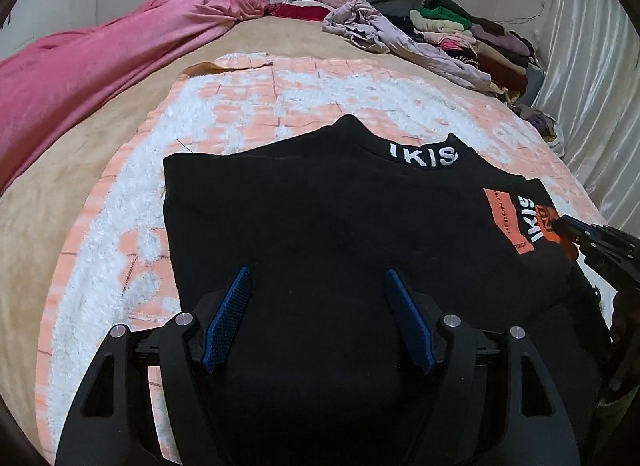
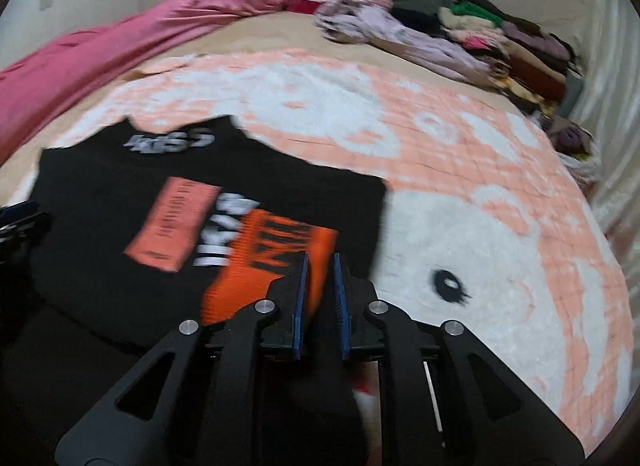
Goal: Fold small clothes
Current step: 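Lay the cuff on the shirt with the right tool and open it, then move both tools to the shirt hem and grasp it with the right tool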
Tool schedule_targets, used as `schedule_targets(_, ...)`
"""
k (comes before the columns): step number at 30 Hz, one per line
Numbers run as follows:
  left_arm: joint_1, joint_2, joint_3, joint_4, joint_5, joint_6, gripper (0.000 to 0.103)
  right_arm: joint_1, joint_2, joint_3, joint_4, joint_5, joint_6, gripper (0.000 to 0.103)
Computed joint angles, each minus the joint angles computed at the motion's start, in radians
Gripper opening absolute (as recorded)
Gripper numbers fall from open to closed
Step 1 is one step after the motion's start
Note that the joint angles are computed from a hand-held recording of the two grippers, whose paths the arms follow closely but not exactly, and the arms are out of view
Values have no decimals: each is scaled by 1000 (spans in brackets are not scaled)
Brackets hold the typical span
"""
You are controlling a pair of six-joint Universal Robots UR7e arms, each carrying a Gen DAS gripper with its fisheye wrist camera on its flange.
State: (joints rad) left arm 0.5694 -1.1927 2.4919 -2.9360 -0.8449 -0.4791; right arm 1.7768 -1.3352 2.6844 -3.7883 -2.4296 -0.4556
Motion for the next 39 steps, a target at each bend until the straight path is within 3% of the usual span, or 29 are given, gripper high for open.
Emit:
schedule_targets(4,-10,-9,8,-5,8,-7,69,-30,-159,46,88,126,80,14)
schedule_targets(7,-31,-28,18,-21,10,-10,69,40,-129,49,63,134,44,21)
schedule_targets(10,-69,-50,34,-24,10,-10,69,61,-104,45,110,192,40,24)
schedule_targets(15,-79,-35,21,58,5,-31,69,54,11,27,141,131,63,27)
schedule_targets(17,-69,-24,14,89,14,-37,69,24,22,37,120,155,70,29)
schedule_targets(21,-62,-36,18,84,12,-33,73,4,-12,48,125,196,83,31)
schedule_targets(27,-72,-104,44,71,-7,-45,78,33,-51,58,122,198,96,43)
schedule_targets(39,-116,-302,88,172,98,-147,84,86,-188,74,179,212,138,72)
